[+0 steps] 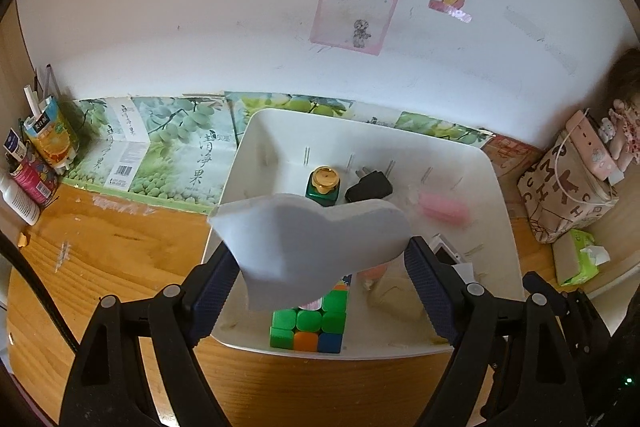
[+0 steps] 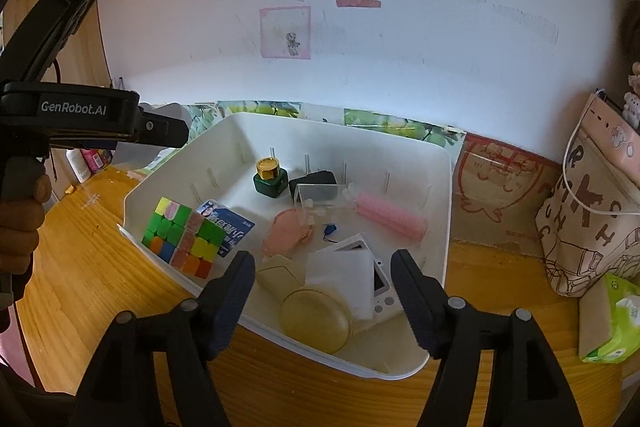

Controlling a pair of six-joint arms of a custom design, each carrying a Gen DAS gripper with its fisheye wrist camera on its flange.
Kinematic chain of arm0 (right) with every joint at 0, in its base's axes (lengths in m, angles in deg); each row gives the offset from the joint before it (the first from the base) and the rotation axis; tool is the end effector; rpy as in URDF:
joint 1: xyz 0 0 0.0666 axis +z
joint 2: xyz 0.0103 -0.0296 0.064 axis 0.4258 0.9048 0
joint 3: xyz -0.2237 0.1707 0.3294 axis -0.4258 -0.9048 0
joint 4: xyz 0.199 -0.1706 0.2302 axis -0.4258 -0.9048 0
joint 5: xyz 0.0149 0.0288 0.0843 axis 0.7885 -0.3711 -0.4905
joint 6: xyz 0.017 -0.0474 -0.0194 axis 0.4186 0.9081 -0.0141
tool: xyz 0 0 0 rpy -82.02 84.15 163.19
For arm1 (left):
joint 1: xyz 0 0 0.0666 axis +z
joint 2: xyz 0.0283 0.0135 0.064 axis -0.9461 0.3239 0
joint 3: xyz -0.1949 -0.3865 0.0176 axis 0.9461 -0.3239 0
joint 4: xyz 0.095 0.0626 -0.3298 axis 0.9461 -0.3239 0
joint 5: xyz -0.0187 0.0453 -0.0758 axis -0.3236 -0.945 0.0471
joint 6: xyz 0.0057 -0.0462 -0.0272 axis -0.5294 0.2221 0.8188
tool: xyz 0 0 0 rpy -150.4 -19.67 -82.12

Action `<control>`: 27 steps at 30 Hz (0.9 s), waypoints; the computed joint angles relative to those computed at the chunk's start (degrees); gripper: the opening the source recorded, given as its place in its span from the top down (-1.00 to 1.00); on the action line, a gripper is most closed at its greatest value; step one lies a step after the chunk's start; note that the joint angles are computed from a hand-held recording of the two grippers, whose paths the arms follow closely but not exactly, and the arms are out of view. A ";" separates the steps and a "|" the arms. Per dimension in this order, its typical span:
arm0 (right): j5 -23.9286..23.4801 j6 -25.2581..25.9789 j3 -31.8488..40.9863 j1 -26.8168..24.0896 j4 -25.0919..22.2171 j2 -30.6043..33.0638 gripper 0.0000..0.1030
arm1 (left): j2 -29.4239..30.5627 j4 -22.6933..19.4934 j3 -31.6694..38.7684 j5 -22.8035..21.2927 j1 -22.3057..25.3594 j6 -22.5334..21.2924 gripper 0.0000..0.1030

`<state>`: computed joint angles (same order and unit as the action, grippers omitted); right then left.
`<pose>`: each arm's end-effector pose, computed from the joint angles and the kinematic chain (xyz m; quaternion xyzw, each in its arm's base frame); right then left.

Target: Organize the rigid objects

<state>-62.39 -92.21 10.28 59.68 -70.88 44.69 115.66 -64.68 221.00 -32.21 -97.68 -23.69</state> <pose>0.3982 0.2535 0.5308 0.0207 0.9020 0.0041 0.4312 0.5222 -0.2636 0.5971 0.1644 0.9310 -0.1168 0.3042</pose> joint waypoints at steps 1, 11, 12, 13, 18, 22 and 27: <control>0.13 0.07 0.16 0.09 -0.20 0.07 -0.43 | -0.22 -0.11 -0.09 0.27 0.04 -0.10 -0.67; 2.99 1.05 2.47 3.11 -1.21 -0.28 -0.56 | -8.47 6.71 -9.64 2.12 0.93 -0.88 -0.92; 3.76 1.03 3.12 3.72 -1.76 -0.19 -0.56 | -9.48 7.15 -11.01 2.77 1.32 -0.36 -0.92; 4.25 1.02 3.50 4.15 -2.07 -0.18 -0.56 | -10.89 7.94 -13.06 3.27 1.80 0.10 -0.93; 7.00 -0.76 6.19 7.46 -5.12 0.06 -0.60 | -16.41 9.82 -20.45 4.39 4.08 0.72 -0.92; 8.26 -5.83 8.65 9.52 -10.40 1.46 -0.60 | -20.25 10.84 -25.66 5.25 6.44 1.08 -0.92; 6.03 -12.52 11.68 12.01 -17.50 3.45 -0.60 | -22.99 9.25 -29.27 7.48 9.71 0.57 -0.92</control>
